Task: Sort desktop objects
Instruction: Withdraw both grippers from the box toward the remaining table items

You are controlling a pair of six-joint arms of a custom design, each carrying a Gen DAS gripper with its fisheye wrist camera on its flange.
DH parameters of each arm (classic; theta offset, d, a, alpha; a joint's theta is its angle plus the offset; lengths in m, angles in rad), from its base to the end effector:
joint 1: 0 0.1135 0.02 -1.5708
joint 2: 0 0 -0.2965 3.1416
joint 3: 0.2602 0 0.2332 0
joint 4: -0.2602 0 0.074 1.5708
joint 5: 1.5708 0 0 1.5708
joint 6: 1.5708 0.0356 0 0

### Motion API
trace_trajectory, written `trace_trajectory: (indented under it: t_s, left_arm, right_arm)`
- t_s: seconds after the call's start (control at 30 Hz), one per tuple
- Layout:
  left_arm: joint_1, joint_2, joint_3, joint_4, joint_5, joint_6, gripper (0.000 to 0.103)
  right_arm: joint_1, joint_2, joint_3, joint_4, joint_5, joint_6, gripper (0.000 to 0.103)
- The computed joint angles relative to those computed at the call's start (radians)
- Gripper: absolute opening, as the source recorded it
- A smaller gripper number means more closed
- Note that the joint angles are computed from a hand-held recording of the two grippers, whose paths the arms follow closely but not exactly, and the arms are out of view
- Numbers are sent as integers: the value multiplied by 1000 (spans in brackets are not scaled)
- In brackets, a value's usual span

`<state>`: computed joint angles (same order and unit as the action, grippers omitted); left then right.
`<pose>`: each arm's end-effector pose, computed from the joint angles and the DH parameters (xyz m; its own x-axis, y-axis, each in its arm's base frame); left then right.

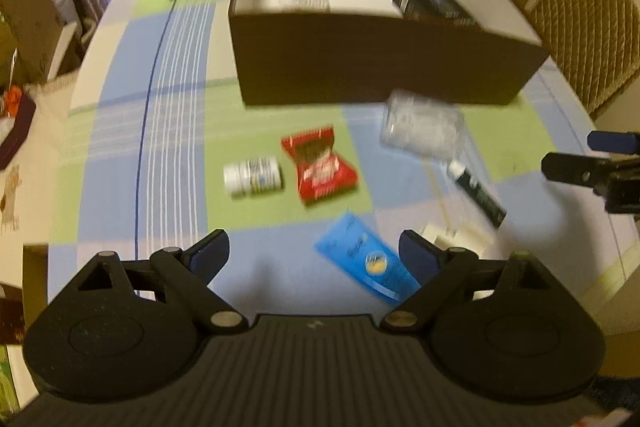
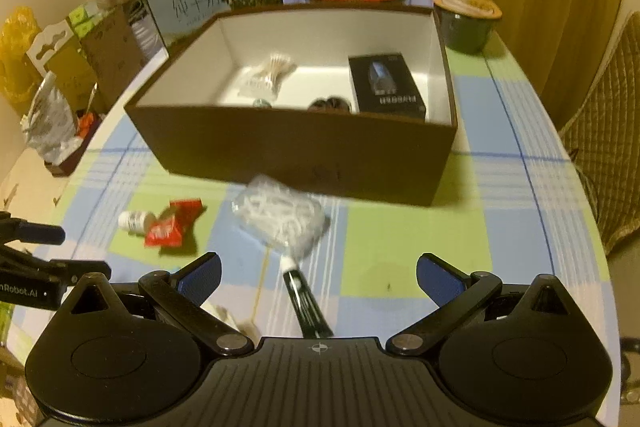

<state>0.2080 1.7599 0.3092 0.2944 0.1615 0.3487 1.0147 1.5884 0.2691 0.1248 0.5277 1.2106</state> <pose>0.2030 0.0370 0.0883 -0.8897 0.1569 -0.4288 0.1740 0.9847 -0.0007 0.1091 0.1416 0.1092 -0.7683 0.2955 -0.5678 0.2352 0.9553 0.1788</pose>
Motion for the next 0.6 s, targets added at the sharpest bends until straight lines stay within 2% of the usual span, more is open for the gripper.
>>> trace_trajectory:
  t_s: [0.2,0.6]
  left_arm:
    - [6,83,-24,34,-6,1,90]
    - [-97,239,-13,88,9,-93,90]
  right_arm:
    - [27,92,-13,66,-45,23,101]
    - [72,187,-58,154,-87,84,101]
